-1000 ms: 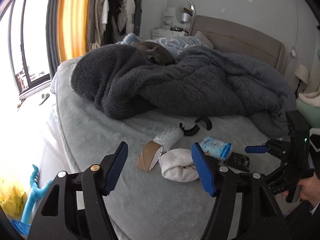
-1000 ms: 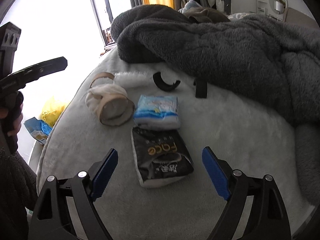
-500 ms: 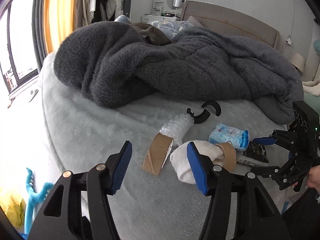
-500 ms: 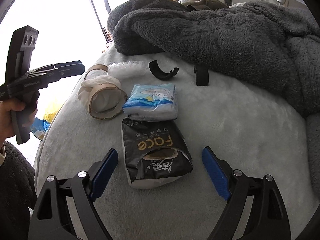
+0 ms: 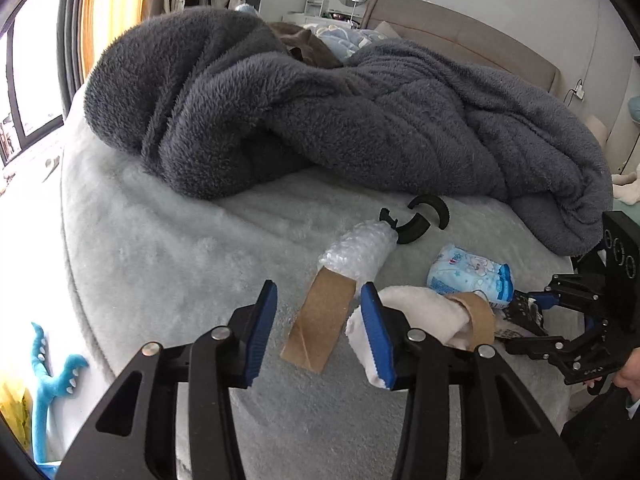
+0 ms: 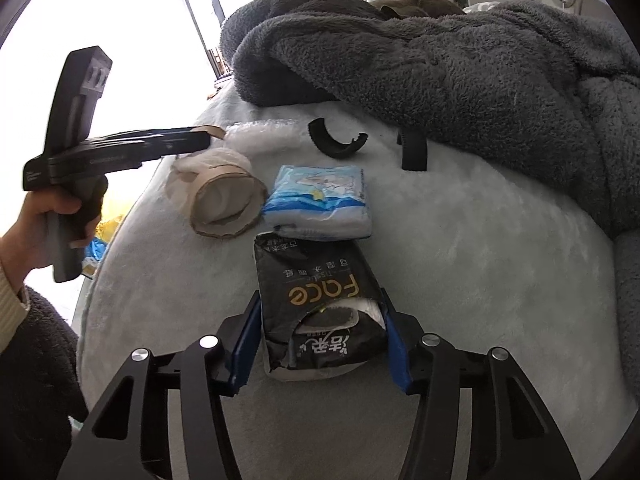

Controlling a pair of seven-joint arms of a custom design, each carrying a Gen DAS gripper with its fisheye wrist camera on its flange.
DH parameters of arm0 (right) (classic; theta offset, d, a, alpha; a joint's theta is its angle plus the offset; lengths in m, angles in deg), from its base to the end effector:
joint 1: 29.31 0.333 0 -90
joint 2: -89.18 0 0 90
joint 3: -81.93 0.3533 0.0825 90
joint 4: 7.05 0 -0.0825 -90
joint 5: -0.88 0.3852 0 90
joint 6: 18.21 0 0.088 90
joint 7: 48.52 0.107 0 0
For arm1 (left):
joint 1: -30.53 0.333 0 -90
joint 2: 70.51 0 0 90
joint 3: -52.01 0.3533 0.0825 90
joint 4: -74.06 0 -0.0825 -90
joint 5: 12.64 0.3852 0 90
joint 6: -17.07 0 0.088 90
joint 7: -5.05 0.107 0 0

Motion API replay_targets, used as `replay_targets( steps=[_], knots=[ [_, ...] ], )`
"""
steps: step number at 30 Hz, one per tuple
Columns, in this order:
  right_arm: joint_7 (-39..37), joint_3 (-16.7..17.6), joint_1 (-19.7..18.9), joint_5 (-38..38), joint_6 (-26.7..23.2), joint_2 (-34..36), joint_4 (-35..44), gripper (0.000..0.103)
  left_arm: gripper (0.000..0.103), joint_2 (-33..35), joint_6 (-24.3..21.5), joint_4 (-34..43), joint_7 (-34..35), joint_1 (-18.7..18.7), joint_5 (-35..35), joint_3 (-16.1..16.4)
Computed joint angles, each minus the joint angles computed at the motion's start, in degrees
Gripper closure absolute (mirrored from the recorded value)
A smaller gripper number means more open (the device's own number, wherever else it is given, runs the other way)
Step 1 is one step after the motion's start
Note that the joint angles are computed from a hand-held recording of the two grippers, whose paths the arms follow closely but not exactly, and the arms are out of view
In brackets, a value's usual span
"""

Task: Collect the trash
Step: 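Grasp the brown tape roll with the left tool while the right tool grasps the black Face bag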

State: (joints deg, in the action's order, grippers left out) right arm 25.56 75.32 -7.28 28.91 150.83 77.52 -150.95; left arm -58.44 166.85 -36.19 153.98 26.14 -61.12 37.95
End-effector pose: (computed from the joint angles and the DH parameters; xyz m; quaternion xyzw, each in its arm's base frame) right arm 0.4711 0.0959 0.4577 -0.6971 0.6367 -0.1239 0.3054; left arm 0.6219 -0.1792 0.4673 -0.3970 0.8382 -0.3684 0.0640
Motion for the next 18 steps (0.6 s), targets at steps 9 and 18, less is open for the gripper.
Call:
replay_targets(
  steps=[9,18],
  knots=[
    [-0.53,0.79,0.32,1.50,-3.42,-1.60,0.71,0.050,0.080,0.87,-2.20,1.16,-1.96,0.01,-0.28,-0.33],
    [6.08,3.42,1.08,-2.11,-4.37,-2.67,1.09,0.050,0.080,-1.72,1.74,-2.16,-4.52,-0.39,-0.44,0.69]
  ],
)
